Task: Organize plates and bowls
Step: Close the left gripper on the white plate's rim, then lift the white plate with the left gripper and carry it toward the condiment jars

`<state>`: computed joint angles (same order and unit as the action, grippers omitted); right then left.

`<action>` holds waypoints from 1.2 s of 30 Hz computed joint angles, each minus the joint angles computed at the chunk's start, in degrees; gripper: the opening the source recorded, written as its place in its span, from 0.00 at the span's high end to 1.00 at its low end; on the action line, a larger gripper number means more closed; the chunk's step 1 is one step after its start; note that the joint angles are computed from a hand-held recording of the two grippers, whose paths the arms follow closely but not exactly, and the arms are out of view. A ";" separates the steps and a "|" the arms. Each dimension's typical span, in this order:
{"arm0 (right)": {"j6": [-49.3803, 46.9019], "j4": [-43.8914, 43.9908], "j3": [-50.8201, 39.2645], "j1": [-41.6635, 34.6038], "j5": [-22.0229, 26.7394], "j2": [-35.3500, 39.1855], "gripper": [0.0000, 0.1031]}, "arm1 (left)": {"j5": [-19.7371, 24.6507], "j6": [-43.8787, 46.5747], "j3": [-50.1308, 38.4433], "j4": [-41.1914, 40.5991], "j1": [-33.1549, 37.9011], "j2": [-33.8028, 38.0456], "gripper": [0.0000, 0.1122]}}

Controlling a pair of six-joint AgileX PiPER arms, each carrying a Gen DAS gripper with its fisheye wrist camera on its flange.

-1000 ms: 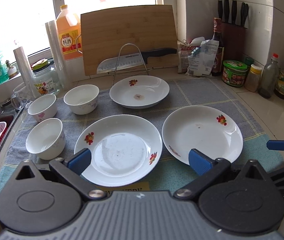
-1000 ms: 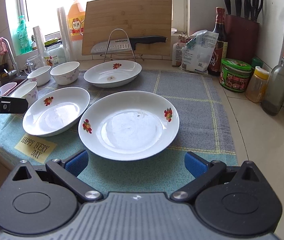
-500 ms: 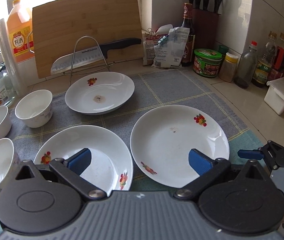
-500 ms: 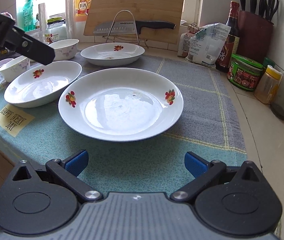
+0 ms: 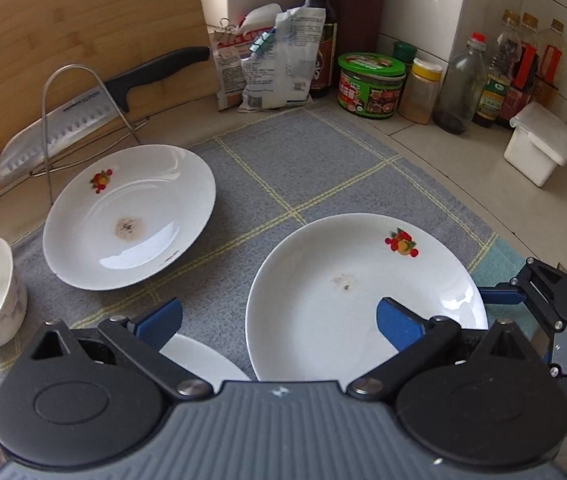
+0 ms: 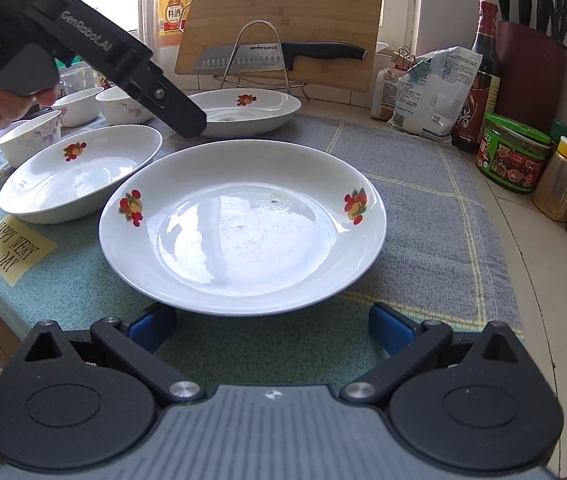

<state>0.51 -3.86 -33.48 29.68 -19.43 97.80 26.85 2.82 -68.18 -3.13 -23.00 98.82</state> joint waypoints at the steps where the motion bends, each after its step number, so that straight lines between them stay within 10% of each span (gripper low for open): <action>1: 0.62 -1.01 0.20 -0.25 -0.42 0.04 0.00 | 1.00 4.05 -1.38 -3.04 0.77 1.11 0.09; 8: 1.02 -2.87 2.61 -1.02 -6.23 0.91 0.00 | 9.28 22.65 -11.07 -14.89 4.08 8.85 0.09; 36: 20.32 -33.58 -2.03 -7.76 -5.26 2.51 0.00 | 28.52 24.82 -30.48 -16.61 5.30 22.83 0.32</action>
